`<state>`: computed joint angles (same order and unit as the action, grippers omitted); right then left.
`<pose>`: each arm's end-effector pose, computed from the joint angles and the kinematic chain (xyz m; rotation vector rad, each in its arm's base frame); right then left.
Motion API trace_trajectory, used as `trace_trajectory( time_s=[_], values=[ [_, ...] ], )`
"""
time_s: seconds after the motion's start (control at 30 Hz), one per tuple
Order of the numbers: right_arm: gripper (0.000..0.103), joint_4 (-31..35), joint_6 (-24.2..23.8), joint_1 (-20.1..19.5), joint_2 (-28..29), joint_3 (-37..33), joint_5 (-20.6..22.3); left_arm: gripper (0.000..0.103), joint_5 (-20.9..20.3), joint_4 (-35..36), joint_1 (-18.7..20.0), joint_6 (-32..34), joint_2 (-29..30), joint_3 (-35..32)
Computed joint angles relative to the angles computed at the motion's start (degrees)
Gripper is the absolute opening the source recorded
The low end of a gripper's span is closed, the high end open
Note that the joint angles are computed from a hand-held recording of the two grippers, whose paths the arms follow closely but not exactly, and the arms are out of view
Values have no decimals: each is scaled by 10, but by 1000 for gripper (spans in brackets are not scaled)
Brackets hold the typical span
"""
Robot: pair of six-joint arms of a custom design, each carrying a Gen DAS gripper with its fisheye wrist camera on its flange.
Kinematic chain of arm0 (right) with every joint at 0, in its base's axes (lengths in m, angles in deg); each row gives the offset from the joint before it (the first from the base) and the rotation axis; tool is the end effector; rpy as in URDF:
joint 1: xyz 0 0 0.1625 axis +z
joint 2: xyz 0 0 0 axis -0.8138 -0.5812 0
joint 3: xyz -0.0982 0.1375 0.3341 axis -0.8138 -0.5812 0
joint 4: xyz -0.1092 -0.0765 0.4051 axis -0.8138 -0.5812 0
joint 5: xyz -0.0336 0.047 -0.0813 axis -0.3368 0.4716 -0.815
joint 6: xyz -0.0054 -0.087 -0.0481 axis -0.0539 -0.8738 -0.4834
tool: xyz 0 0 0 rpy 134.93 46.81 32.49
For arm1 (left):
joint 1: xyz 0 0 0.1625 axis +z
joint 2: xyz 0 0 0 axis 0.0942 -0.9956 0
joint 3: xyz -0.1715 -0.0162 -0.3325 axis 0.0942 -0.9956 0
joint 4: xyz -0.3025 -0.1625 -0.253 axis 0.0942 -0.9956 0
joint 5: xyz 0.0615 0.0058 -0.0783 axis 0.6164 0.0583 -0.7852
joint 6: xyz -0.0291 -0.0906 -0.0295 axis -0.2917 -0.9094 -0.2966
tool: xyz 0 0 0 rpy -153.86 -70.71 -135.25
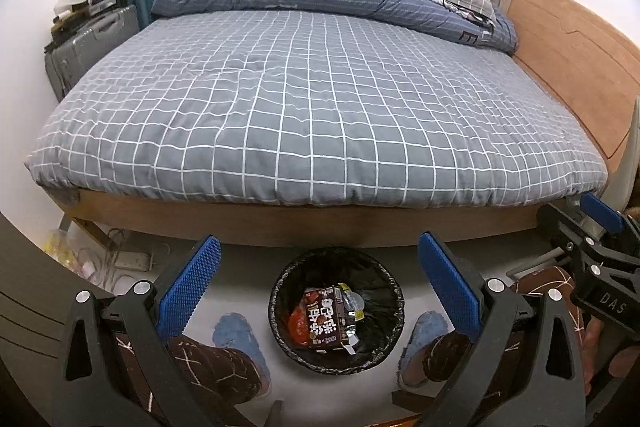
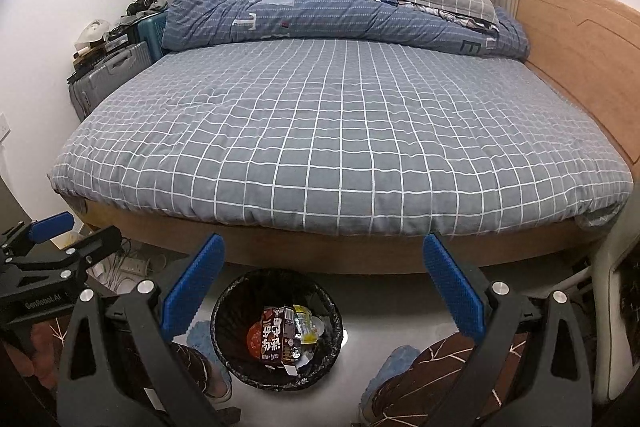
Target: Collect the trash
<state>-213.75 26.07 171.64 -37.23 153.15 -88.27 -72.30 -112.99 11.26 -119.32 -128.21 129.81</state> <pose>0.2327 -0.3394 0.3790 0.2421 -2.1479 1.0030 -0.4579 -0.3514 0.1470 0.5333 2.3717 -0.7791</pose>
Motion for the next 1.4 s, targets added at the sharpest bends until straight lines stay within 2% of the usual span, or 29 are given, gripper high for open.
trace_trajectory(
  time_s=[1.4],
  values=[
    [95, 0, 4, -18, 3, 0, 15, 97, 28, 58, -3, -22, 16, -17]
  ],
)
